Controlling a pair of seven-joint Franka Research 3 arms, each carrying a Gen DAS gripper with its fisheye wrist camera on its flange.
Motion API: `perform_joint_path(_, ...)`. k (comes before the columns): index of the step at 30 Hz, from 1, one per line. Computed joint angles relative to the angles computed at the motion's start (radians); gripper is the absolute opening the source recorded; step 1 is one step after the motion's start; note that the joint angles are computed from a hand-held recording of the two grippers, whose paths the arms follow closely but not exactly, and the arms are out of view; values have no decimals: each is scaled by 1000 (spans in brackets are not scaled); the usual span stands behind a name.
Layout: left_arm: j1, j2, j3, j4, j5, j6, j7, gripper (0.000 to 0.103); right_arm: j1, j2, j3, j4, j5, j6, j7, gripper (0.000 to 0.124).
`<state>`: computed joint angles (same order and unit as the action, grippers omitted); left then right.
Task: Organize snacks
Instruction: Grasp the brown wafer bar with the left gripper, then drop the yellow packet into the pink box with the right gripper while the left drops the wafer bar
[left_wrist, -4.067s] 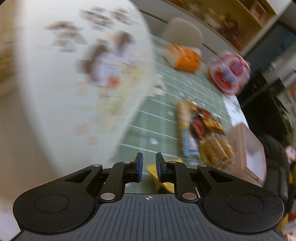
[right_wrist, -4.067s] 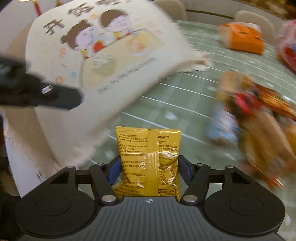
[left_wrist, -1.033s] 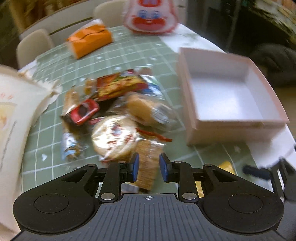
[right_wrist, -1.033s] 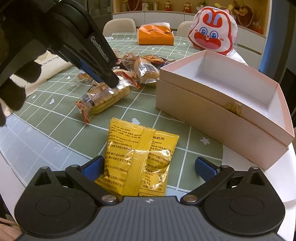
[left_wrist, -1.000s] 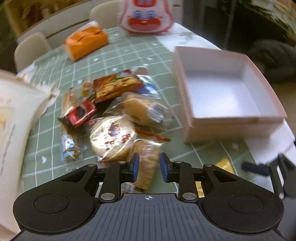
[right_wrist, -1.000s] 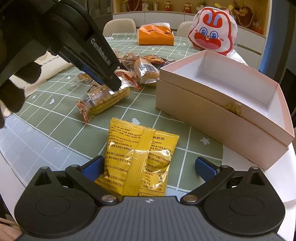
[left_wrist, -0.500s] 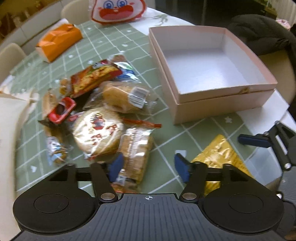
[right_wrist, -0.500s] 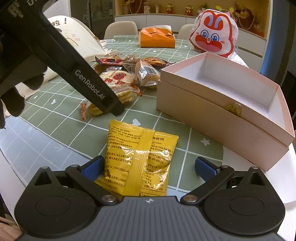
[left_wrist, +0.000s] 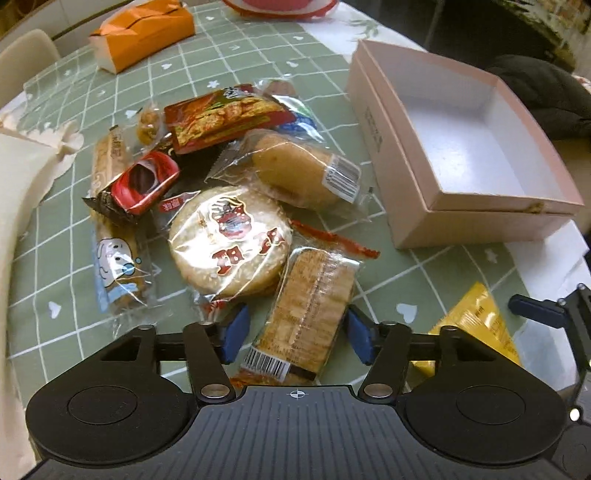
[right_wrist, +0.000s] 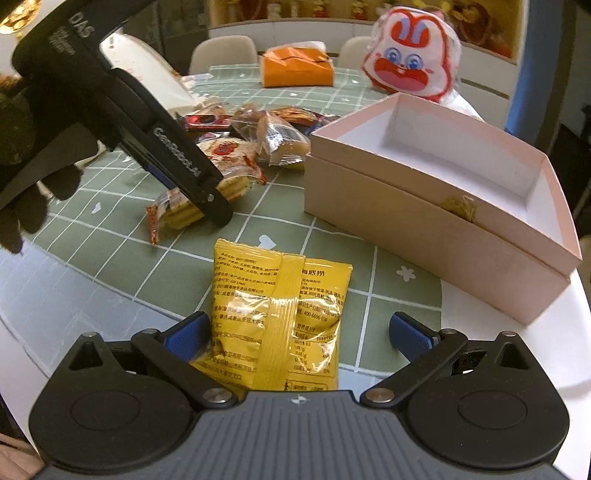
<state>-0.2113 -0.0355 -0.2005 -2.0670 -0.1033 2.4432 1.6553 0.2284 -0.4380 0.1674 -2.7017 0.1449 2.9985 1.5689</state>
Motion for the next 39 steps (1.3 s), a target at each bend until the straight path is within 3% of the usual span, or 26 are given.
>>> perform_joint_path(2,1,-28,8,-25,-55,-11,68,45,-46,-8,53,3,-18,-17,65,103)
perform_joint_path(9,-8,-154,85,-144,-382,-120,298,41,-190,-44,223,21,-159,-76,341,91)
perform_joint_path(10,-7,-167,96,-154,-406,-147,317,41,-191,-47,228,26,-174,-91,363,88)
perform_joint_path(12,-1,-196,107,-176,-413,-184,341,41,-180,-55,226,38,-200,-123,394,72)
perform_joint_path(15,-2,-227,120,-190,-412,-243,392,41,-154,-74,215,59,-230,-203,440,62)
perform_joint_path(21,-23,-257,133,-156,-453,-309,528,41,-111,-191,185,59,-258,-319,582,59)
perform_joint_path(26,-60,-247,134,-41,-565,-288,652,41,-175,-342,197,93,-329,-359,669,59)
perform_joint_path(32,-88,-150,101,134,-731,-207,747,41,-321,-396,191,208,-404,-287,670,59)
perform_joint_path(35,-79,-53,65,226,-778,-137,703,41,-383,-366,187,255,-417,-251,655,59)
perform_joint_path(39,-60,147,0,385,-724,-33,485,41,-450,-301,182,291,-429,-212,641,59)
